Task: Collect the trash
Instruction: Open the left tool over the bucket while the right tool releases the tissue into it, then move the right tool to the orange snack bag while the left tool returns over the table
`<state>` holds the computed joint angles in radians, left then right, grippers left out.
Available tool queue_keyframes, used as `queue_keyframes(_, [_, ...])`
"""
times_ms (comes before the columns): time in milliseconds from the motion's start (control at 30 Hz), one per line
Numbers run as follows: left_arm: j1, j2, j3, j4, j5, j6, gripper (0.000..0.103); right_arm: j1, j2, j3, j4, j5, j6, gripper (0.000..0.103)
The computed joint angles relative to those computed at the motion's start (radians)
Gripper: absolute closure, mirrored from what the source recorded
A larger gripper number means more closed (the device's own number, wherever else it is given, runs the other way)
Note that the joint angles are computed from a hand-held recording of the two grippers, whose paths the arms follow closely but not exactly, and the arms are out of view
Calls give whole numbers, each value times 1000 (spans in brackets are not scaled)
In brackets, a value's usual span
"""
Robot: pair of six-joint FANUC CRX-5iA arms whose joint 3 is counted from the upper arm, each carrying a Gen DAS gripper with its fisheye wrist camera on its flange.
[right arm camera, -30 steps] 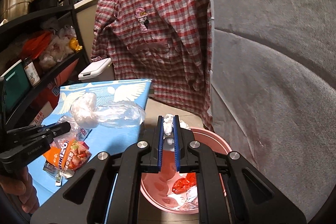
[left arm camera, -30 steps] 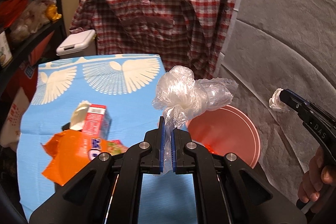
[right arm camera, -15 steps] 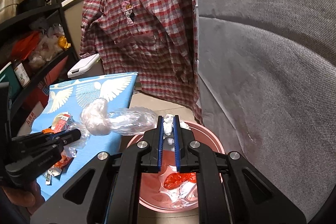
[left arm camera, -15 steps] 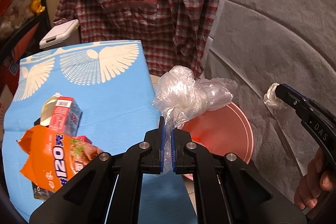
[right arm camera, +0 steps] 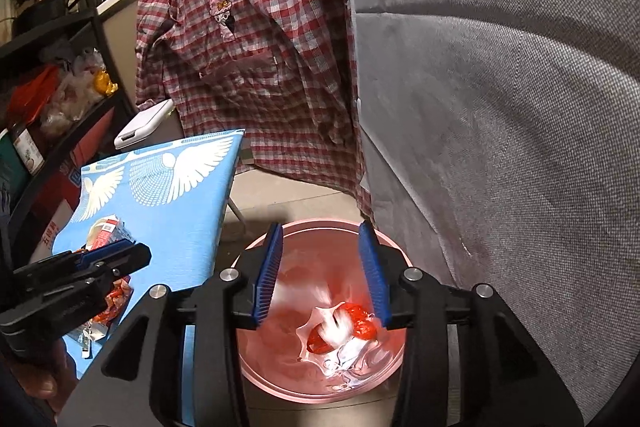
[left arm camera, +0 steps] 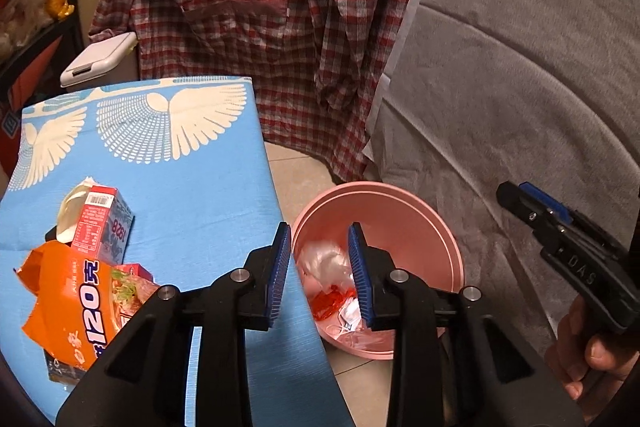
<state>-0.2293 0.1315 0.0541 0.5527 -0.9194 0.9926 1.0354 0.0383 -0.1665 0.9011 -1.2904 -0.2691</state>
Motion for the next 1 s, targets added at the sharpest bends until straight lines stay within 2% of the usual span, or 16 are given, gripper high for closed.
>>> queue_keyframes(367, [40,-32,-26,38,40,-30,73,7,24,25,53,-13,-18,61])
queue_keyframes(733, [140,-29,-11,39,36,-58,73,11,85,93,84,10,20,61])
queue_keyframes(1000, [237,-16,2,49,37,-80,74,8,157,171,92,75,101,70])
